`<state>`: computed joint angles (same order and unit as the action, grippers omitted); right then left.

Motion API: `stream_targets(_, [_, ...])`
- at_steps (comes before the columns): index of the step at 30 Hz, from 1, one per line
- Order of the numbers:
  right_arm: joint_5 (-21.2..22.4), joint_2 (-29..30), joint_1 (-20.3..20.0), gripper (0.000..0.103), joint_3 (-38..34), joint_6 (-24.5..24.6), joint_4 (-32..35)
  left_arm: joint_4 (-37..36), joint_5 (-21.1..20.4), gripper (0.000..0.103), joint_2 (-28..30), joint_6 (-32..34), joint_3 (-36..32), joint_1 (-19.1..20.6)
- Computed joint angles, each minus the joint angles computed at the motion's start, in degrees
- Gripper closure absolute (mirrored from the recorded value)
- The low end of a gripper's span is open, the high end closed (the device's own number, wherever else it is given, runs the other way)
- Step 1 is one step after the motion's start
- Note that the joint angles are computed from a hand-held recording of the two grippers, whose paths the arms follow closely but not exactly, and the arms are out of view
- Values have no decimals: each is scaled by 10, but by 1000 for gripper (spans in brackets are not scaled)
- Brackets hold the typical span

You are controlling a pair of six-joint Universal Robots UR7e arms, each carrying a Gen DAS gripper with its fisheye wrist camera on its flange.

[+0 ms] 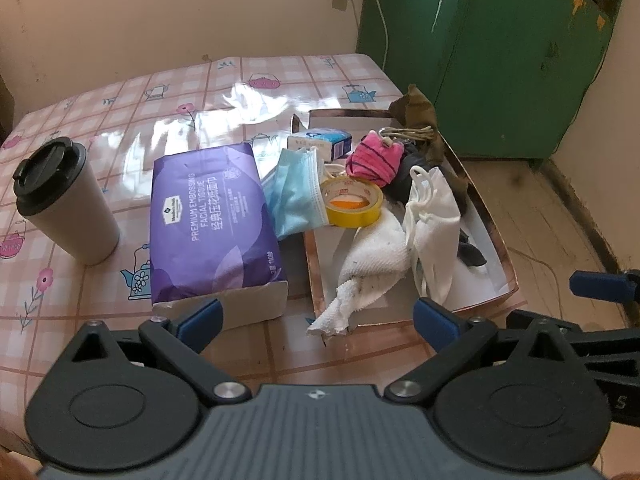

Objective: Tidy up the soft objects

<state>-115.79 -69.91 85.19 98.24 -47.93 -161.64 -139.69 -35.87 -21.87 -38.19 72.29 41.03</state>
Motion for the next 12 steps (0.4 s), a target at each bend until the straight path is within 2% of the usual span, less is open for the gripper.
stream_targets(7, [2,0,-1,22,-2,-2,2,-33,-11,1,-2,21,8,3])
stream_targets(12, [0,1,-1,22,-3,0,-1,-20,-26,1,-2,27,2,7])
